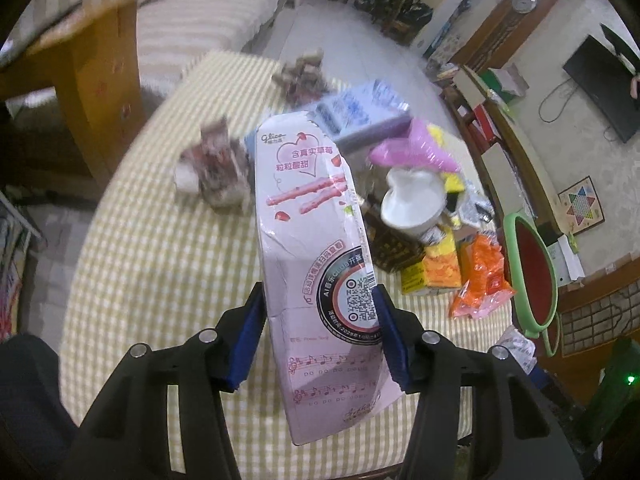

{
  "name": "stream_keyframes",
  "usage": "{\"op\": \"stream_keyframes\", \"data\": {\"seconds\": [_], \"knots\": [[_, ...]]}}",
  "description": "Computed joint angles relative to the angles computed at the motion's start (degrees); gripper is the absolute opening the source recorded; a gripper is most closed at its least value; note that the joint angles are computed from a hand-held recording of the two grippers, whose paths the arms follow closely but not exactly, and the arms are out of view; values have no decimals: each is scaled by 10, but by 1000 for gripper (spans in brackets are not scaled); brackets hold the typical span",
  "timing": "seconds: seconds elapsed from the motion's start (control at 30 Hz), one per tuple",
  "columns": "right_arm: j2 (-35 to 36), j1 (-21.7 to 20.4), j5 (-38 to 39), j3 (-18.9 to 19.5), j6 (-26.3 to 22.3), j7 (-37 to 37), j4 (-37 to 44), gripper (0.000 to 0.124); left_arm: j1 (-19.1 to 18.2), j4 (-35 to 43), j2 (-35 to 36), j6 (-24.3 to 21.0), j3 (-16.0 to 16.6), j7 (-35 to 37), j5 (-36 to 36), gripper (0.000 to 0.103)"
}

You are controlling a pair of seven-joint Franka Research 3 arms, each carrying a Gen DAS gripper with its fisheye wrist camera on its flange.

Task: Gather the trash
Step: 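Carry the crumpled paper to the bin and release it with the right tool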

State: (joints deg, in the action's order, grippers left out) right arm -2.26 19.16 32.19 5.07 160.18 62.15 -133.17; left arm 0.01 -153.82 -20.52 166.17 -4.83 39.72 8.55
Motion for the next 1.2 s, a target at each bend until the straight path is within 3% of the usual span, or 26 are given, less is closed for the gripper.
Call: {"op": "stream_keyframes", "data": {"seconds": [0.3,0.67,0.87,0.97,1.13,1.2], "knots": [[6,-13,41,-11,4,-12,37,50,11,43,-13,-14,-21,17,53,50],[35,-48,38,-24,22,-2,86,50,-29,117,34,-10,-9,97,38,50],[62,-72,15,-32,44,16,119,50,-93,194,101,5,21,223,-61,50],[81,-84,-10,-37,52,39,140,50,-110,243,143,0,15,294,-123,50],[114,-111,-25,-42,42,51,184,50,-96,333,218,-19,-28,343,-139,50],[129,-122,-24,-41,36,49,204,50,-86,369,248,-26,-49,383,-181,50]]}}
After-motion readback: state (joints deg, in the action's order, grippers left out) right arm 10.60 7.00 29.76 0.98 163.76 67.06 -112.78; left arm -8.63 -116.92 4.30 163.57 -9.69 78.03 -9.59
